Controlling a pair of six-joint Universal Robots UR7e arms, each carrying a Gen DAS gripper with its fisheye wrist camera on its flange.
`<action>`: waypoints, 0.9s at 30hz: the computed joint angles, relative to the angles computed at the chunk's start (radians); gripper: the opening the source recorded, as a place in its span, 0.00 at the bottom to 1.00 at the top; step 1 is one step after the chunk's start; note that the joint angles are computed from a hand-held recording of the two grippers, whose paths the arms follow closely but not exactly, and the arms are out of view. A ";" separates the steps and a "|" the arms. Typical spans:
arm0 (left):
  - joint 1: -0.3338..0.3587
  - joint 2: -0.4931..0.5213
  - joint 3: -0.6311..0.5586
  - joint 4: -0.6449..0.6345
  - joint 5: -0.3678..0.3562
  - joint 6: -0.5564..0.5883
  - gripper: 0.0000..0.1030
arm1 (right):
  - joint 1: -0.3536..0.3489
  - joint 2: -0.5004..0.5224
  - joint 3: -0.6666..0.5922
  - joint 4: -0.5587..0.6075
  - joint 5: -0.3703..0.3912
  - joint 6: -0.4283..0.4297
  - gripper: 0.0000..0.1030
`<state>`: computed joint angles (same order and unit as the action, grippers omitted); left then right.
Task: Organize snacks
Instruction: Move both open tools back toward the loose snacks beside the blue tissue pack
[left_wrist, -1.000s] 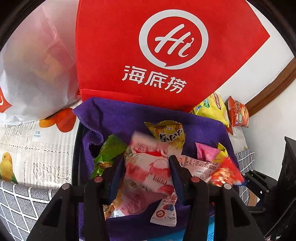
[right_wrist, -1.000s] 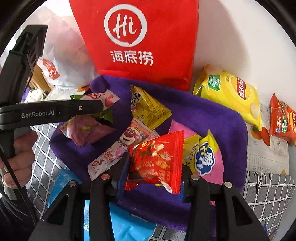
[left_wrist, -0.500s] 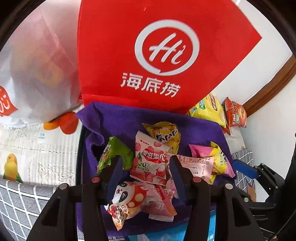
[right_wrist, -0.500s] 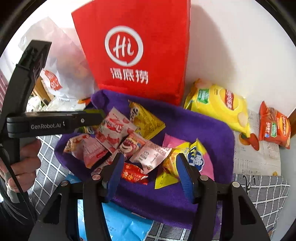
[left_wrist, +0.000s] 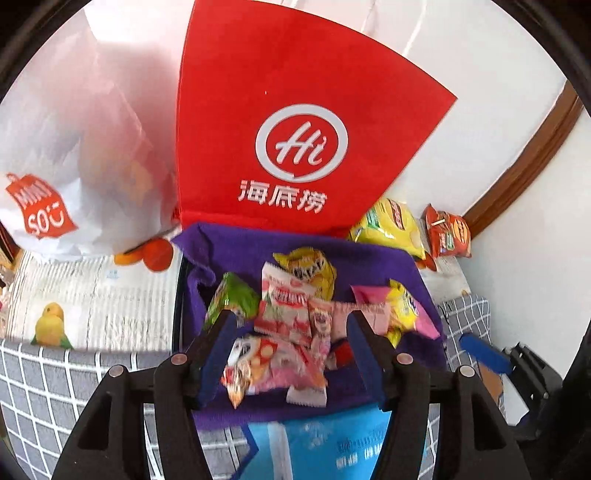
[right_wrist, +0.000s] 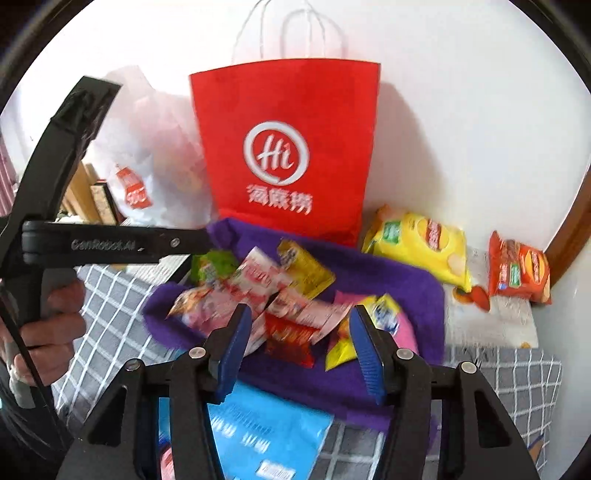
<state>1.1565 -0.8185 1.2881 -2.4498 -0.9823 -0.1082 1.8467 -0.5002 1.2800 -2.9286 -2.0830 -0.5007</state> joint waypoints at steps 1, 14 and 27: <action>-0.003 -0.012 0.018 -0.002 0.008 -0.006 0.58 | 0.004 -0.013 0.023 0.017 -0.002 0.021 0.47; -0.028 -0.221 0.329 -0.073 0.076 -0.065 0.59 | 0.018 -0.115 0.323 -0.108 0.012 0.140 0.46; 0.001 -0.365 0.561 -0.141 0.060 -0.116 0.59 | 0.021 -0.040 0.388 -0.125 -0.026 0.201 0.45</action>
<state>1.1576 -1.1838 1.8496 -2.5904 -0.9218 -0.2240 1.8674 -0.5403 1.6681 -3.0538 -2.1085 -0.3000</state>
